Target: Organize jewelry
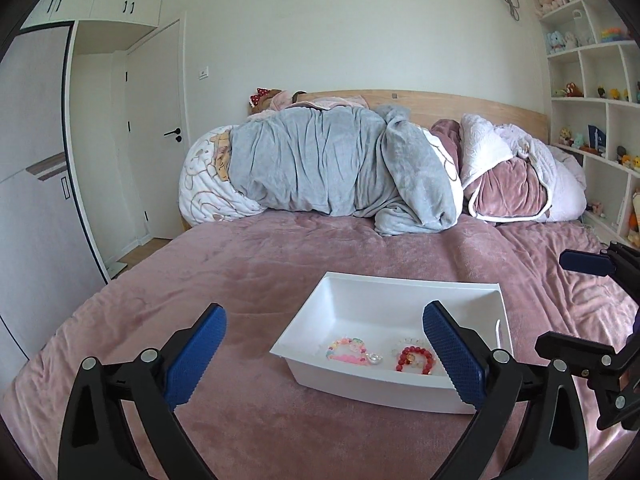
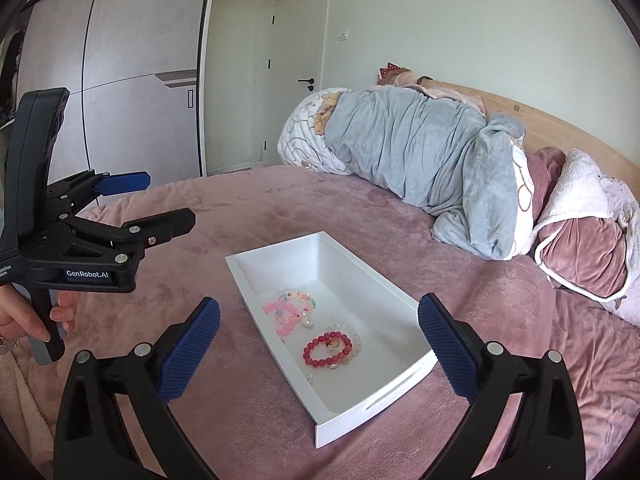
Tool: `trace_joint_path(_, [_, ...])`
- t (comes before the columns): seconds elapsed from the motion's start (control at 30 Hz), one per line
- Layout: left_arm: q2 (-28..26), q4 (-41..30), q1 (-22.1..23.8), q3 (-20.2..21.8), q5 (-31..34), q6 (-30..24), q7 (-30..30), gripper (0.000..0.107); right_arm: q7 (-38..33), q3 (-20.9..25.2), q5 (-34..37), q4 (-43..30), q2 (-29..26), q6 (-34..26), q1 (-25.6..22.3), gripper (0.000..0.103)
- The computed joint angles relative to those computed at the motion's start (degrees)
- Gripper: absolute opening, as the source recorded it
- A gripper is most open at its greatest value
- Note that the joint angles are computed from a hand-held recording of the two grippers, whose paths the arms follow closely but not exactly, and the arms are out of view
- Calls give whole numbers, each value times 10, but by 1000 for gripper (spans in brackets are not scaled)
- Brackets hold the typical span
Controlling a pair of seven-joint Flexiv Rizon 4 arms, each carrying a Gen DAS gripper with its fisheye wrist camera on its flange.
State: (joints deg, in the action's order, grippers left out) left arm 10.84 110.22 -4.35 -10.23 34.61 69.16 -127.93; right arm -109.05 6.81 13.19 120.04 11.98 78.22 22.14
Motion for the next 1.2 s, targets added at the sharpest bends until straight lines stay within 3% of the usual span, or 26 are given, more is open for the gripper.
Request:
trace_joint_path(0.17, [23, 29, 26, -26, 58, -2, -103, 99, -33, -9, 27, 40, 12, 29, 16, 98])
trace_joint_path(0.33, [18, 50, 26, -35, 92, -7, -151, 99, -99, -50, 126, 50, 18, 20, 63, 98])
trace_joint_path(0.53, [9, 64, 16, -35, 128, -26, -226, 99, -106, -27, 121, 68, 1, 101, 50, 98])
trace_joint_path(0.8, [-7, 36, -14, -35, 189, -71, -244, 99, -103, -30, 72, 94, -4, 142, 67, 98])
trace_joint_path(1.2, [-14, 10, -50, -27, 252, -92, -283, 99, -112, -66, 98, 87, -1, 133, 96, 98])
